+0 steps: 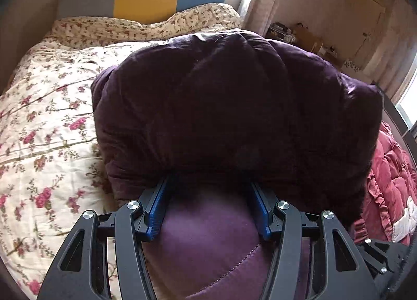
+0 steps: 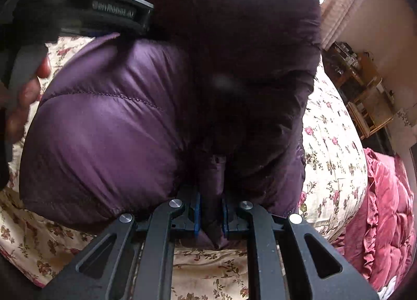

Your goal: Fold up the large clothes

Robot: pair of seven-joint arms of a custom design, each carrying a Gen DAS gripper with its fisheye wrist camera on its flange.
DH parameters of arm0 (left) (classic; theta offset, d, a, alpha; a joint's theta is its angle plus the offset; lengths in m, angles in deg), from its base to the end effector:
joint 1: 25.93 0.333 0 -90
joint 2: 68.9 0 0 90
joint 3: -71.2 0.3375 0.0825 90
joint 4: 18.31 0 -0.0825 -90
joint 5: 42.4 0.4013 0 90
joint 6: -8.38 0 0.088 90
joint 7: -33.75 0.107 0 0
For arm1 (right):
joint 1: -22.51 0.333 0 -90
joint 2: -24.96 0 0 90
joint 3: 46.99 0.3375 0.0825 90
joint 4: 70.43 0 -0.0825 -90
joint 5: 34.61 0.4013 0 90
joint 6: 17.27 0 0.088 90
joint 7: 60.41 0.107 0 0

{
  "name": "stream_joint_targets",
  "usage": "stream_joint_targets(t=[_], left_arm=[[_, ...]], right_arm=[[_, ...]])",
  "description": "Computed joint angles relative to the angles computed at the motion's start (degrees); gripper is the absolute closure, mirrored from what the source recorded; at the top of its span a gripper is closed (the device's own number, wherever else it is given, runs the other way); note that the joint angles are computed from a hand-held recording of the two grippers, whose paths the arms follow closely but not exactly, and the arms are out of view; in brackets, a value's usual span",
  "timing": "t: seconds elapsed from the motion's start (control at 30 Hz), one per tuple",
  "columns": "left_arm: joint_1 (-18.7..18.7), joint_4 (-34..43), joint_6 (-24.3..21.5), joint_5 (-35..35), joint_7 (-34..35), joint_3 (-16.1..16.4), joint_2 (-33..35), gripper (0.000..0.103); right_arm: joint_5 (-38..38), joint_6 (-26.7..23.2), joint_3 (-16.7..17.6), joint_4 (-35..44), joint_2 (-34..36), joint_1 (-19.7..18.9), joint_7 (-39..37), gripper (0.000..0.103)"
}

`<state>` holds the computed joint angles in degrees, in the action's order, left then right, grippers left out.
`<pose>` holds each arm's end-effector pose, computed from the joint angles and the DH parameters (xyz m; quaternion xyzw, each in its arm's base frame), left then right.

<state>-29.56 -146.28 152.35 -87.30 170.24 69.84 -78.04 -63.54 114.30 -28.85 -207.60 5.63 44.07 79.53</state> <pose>0.5416 -0.0419 0.4965 -0.5359 0.7688 -0.3424 0.0669 0.3670 0.3000 0.4766 -0.7186 0.6397 -0.2548 0.0977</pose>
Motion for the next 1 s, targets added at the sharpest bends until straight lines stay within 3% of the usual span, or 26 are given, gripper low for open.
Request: stream_joint_targets(t=[0.3,0.53,0.77,1.0], left_arm=[[0.95,0.99,-1.81,-0.94,0.25,0.8,-0.52,0.047],[0.89,-1.14,1.52,-0.24,0.39,1.53,-3.18,0.047],[0.76,-1.61,2.15,0.28,-0.68,3.04,-3.37,0.047],[0.08,-1.83,1.1,-1.9,4.37,3.78,-3.72,0.047]], right_arm=[[-4.47,-7.24,1.75,3.53,0.54,0.9,2.27,0.087],[-7.81,-12.22,2.72,6.27,0.82,3.01,1.32,0.075],[-8.32,-12.92,2.17,7.01,1.28,4.16,1.28,0.074],[-6.95,-11.29,0.88,5.97,1.01,3.83,0.86,0.074]])
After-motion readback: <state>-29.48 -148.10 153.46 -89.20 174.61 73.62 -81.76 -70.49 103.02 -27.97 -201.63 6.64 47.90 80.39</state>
